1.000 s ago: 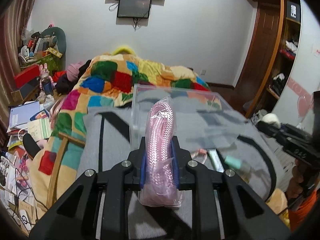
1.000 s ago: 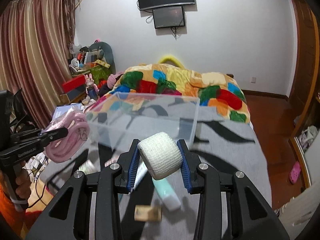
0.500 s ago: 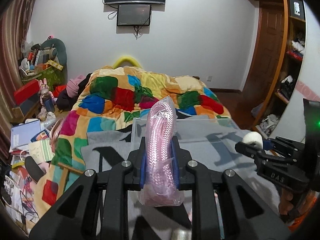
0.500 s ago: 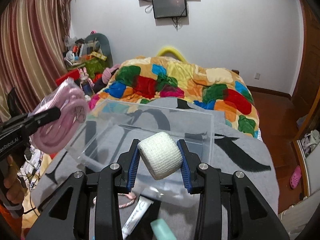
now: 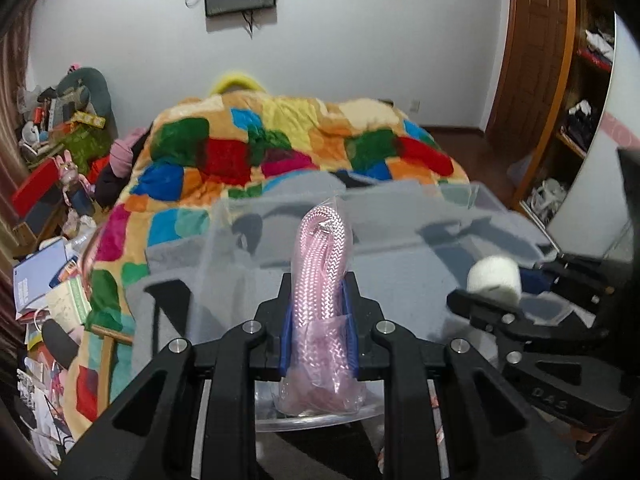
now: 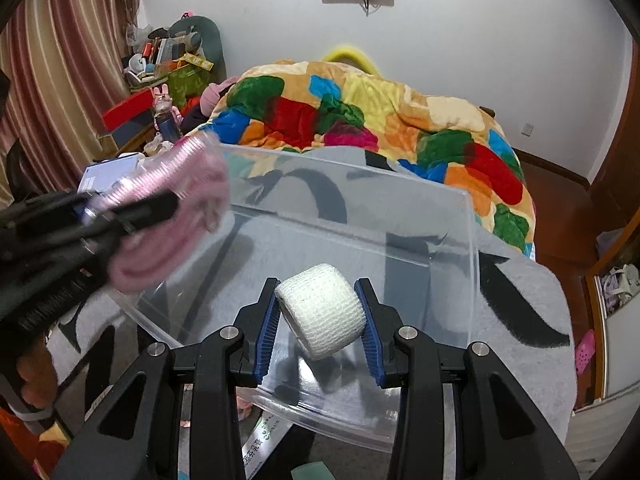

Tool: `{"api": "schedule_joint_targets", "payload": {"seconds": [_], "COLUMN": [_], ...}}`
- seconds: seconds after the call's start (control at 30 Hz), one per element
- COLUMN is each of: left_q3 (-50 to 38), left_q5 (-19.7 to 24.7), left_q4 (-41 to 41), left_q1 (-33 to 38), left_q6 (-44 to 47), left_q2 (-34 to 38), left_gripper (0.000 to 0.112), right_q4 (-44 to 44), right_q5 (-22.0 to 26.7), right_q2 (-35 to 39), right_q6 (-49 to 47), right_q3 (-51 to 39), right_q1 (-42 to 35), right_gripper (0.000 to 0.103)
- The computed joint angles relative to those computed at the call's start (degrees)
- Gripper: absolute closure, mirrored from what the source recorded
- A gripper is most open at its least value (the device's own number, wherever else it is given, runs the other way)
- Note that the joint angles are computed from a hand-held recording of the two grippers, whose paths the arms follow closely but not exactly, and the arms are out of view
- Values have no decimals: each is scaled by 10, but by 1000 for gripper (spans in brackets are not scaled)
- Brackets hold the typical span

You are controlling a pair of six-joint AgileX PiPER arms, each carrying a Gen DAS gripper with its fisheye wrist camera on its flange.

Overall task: Organize objects
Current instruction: 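Carry both items over the clear box and open both grippers to drop them, then grasp the white pill bottle with the left gripper while the right grasps the soap bar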

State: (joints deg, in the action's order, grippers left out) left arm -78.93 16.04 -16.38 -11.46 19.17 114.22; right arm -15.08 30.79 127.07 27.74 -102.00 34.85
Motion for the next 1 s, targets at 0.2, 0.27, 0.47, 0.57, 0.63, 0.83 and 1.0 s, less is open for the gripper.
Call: {"api": "schedule_joint_targets", "payload": {"seconds": [0.2, 0.27, 0.47, 0.57, 0.63, 0.83, 1.0], "left_q3": [34, 51, 125, 158, 183, 262, 305], "left_q5": [9, 6, -21, -27, -33, -46, -34], "left_q4": [-133, -158, -254, -297, -325, -477, -543], "left_q1": [9, 11, 16, 18, 20, 31, 47], "left_q6": [135, 163, 267, 312, 345, 508, 583], "left_q2": [-27, -45, -112, -141, -159, -209, -225], "left_gripper": [87, 81, 54, 44, 39, 28, 28], "right_q4": [-21, -40, -107, -169, -214, -337, -429], "right_q5": [-6, -20, -44, -57, -63, -83, -96], "right_q2": [-15, -31, -76, -106, -128, -184, -223], "right_q6": [21, 42, 106, 166, 209, 343, 458], "right_q3": [21, 44, 101, 143, 174, 263, 337], "right_q1": [2, 4, 21, 34, 44, 70, 88], "right_gripper": [56, 53, 46, 41, 37, 30, 29]}}
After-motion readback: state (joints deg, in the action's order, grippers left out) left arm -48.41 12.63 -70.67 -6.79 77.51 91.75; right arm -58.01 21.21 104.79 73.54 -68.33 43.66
